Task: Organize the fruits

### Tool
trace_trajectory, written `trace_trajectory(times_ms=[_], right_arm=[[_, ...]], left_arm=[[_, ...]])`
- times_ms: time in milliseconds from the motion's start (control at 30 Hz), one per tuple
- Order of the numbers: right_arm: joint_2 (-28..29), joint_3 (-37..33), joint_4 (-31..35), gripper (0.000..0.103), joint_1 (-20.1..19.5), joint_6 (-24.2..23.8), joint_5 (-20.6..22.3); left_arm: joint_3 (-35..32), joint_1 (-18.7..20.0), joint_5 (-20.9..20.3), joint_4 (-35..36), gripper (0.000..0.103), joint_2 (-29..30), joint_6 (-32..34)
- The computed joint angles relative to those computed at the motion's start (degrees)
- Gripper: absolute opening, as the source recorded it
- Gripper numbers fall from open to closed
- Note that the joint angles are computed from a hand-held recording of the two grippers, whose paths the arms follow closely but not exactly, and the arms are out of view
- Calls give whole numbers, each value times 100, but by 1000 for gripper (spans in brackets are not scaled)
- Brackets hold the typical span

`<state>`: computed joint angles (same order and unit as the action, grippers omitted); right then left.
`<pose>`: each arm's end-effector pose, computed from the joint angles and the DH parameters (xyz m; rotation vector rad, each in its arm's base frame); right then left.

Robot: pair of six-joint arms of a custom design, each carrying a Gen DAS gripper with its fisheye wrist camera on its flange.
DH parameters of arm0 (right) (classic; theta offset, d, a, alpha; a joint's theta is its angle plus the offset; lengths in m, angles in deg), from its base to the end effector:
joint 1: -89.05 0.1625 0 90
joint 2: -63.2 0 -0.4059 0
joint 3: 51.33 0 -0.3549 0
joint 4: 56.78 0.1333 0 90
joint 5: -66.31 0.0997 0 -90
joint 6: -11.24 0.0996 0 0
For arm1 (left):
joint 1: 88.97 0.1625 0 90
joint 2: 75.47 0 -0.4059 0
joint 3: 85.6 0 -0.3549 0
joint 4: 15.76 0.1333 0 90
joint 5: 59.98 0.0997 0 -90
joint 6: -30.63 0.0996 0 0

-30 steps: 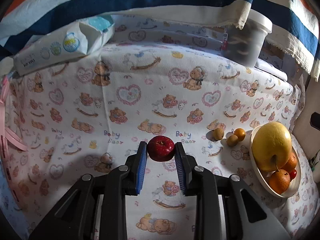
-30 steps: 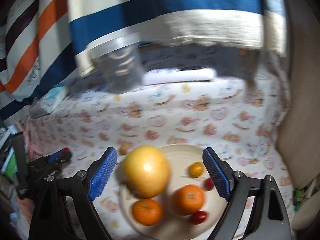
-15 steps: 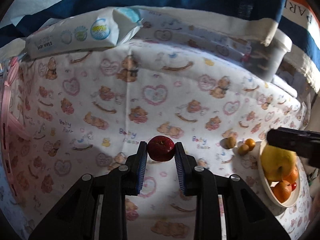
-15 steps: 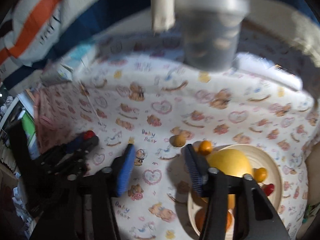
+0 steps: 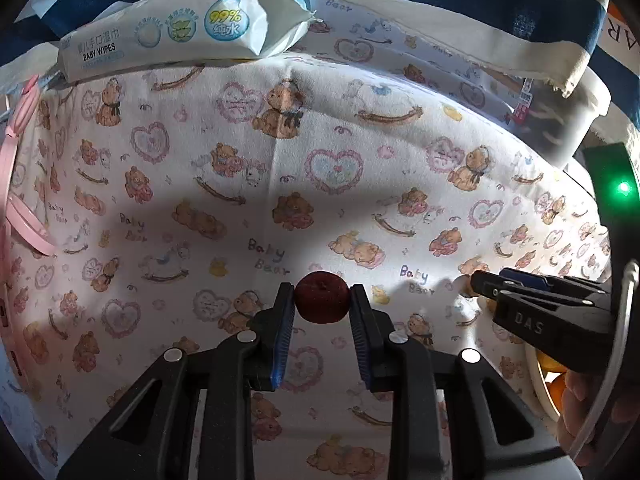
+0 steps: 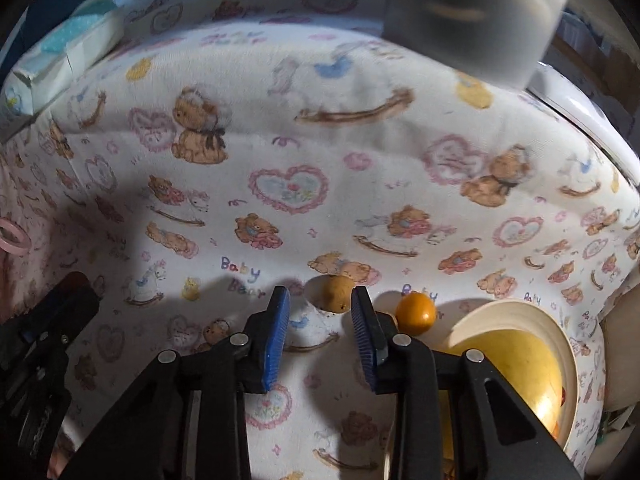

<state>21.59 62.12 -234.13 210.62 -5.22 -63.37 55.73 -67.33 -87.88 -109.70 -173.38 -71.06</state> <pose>0.3372 -0.4156 0.0476 0.8885 -2.2904 0.4477 -0.1501 -0.2976 0.2212 -0.1683 2.1508 -1.1991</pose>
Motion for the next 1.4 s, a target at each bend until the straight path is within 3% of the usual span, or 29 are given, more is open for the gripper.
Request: trace_trajectory(times_ms=[400,600,800,1067,1400], right_arm=[[300,-231,126,29,-6,84,-266],[647,-486,-46,20,24,-94,-648],[666,-453,-102,20,-17,-221,-649],[169,-53,-98,19,-36,-403,-227],[-1172,1109,-307,19,151,-781,525]], left_arm=[[-88,-134,1,456,27,48,-485],[-217,-286,-25,996,27,143,-994],[-227,-370,-23,1125,27,141,-1107],[-294,-475,-32,1489,27,148,-1386],[-302,-590,-34,1292,27,414,-1121]])
